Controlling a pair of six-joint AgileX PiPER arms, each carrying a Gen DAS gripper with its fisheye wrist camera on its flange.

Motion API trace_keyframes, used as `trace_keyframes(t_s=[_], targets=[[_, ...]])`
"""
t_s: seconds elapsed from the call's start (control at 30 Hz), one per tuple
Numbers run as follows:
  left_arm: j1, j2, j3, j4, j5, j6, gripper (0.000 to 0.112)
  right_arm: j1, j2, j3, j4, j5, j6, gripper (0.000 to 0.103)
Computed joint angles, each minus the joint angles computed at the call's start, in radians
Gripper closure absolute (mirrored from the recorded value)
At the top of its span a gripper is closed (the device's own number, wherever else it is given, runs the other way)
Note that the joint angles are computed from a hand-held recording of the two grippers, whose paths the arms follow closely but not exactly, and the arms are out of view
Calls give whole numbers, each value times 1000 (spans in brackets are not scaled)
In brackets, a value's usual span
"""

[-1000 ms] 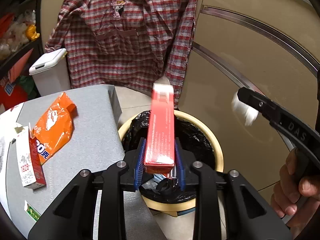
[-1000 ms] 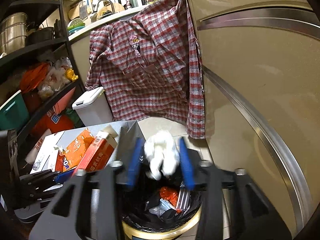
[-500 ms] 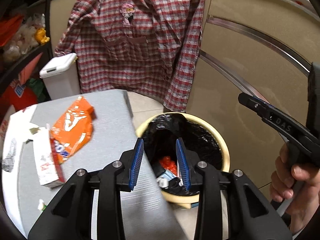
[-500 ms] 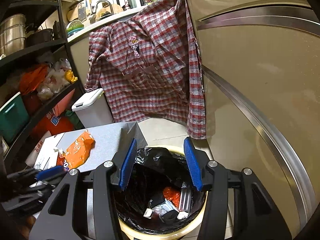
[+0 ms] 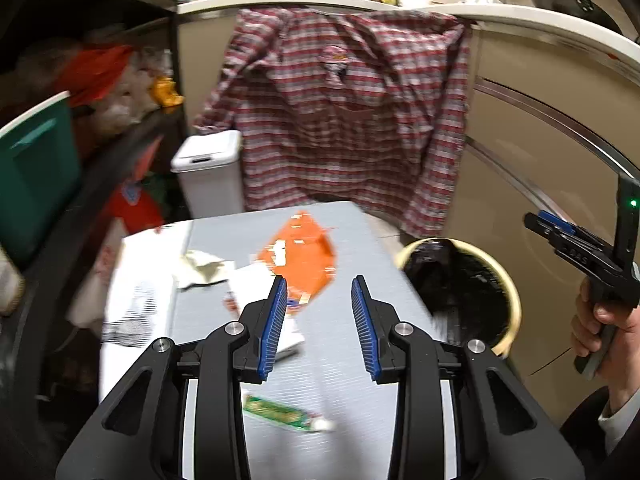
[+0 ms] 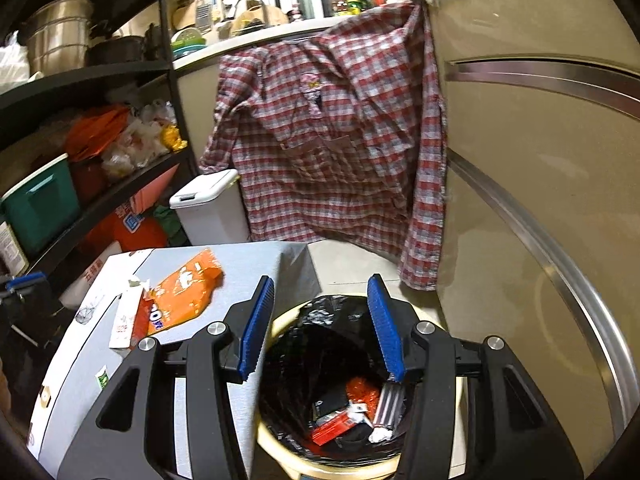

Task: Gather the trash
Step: 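Move the left gripper to the crumpled paper while the right gripper reaches the milk carton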

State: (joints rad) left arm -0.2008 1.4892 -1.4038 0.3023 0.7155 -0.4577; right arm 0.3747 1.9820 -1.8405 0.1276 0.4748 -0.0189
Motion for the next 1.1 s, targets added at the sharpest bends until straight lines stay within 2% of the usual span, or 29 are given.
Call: trace_keyframes(t_s=[0.13,0.2,0.27,0.33,0.37,0.63,0.73,0.83,0.97,1.1], targets=[[110,-52,51,-34,-23,86,79,36,10,-4,21,3,-14,55],[172,-72,88,-57,-61,113,79,55,18,-3,47,0,-23,57],[248,-85,140,-109,-124,139,80,81,20,10,60,-20,-17,65],[320,-74,159,-223,-149,208,88,107,24,24,72,-40,-12,72],[351,-59,160,-261,-153,231,89,115,29,25,80,-46,-15,75],[415,-29,190,-307,-210,275,93,231,73,44,120,-127,-16,77],[427,-22,198,-307,-224,301,93,270,116,-1,120,-124,-32,76],[441,-15,204,-313,-239,321,93,305,172,-67,61,-101,16,68],[473,9,195,-356,-246,359,93,338,279,-220,80,-11,-12,55],[485,46,191,-379,-249,381,94,377,426,-452,31,109,8,41]])
